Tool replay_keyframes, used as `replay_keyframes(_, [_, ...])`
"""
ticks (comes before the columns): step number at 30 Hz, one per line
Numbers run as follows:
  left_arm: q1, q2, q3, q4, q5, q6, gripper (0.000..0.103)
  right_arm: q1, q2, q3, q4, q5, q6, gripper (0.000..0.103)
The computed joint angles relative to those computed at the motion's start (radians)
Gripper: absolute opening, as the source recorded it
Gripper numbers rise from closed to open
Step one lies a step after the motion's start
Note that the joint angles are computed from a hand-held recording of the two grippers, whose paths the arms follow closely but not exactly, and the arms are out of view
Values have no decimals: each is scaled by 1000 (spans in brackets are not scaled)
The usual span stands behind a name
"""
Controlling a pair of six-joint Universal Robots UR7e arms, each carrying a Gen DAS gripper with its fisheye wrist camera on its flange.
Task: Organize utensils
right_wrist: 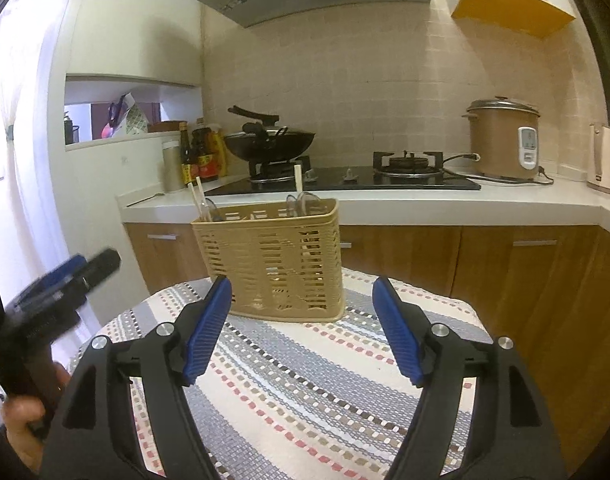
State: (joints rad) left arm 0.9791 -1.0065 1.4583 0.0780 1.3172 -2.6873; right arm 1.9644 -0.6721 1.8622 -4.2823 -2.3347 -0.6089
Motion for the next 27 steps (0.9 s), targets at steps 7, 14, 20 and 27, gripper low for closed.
replay_keyframes(7, [-1,-27,89,-133,0,67,91,-14,19,-3,-43,1,4,69])
replay_keyframes(14, [6,-37,94,-126,20,54,94,-8,35,-16,-69,-5,-26,73])
replay_keyframes(20, [7,-46,105,-149,7,47,95,-10,36,-17,-80,-10,-31,77])
replay_keyframes(27, [5,-33,85,-128,-20,34,95,-9,43,-27,-92,-23,-53,78])
